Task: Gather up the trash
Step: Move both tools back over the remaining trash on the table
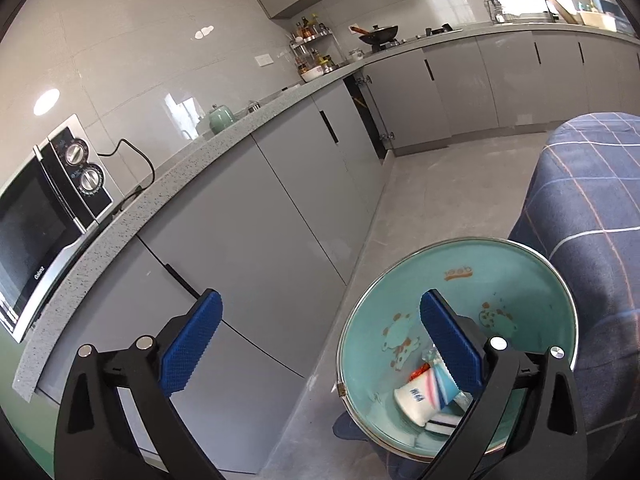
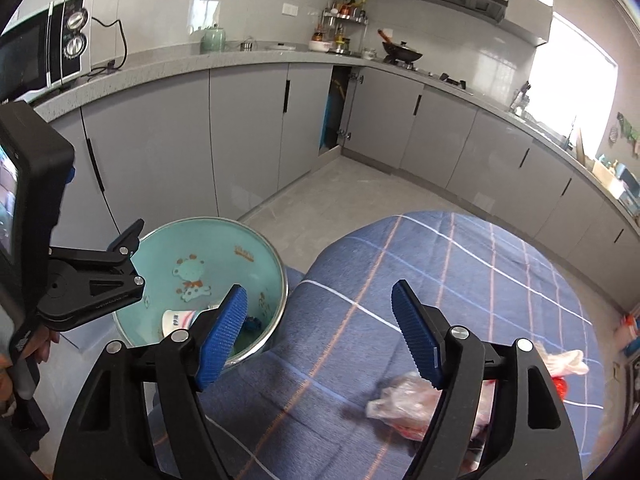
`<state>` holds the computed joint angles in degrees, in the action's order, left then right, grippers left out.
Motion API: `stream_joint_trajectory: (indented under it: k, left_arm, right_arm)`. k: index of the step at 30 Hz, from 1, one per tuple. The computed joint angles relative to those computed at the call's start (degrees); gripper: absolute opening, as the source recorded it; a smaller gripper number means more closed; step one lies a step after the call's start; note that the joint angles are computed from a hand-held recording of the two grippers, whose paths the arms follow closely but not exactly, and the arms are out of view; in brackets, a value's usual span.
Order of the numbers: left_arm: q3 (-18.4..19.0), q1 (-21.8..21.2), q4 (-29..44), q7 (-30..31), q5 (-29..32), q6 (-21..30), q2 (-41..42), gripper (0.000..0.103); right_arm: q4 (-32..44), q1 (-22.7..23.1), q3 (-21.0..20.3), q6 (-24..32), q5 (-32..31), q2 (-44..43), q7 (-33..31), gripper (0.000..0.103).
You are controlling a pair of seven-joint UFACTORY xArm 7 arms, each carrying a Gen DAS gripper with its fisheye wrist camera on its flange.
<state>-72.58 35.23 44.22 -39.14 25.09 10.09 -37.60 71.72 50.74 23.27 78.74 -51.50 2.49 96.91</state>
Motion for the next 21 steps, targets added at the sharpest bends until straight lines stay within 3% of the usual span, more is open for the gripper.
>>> stream_joint_trajectory:
  k: [5, 11, 21]
  left_arm:
    - [1.0, -1.9, -0.2, 0.0, -0.1, 0.2, -1.1, 0.097]
    - [3.5, -7.2, -0.8, 0.2, 0.0, 0.6, -1.5, 0.097]
    - [8.9, -19.8, -1.0, -0.4, 0.8, 1.2, 0.2, 0.097]
  right_arm:
    - [-0.6, 0.8, 1.4, 3.6, 0.1, -2.2, 0.6, 0.075]
    - [-3.1, 1.1, 3.5, 7.4, 1.5, -5.3, 3.4, 0.075]
    - [-12.5, 1.5, 12.0, 18.2, 13.8, -16.9, 12.7, 0.075]
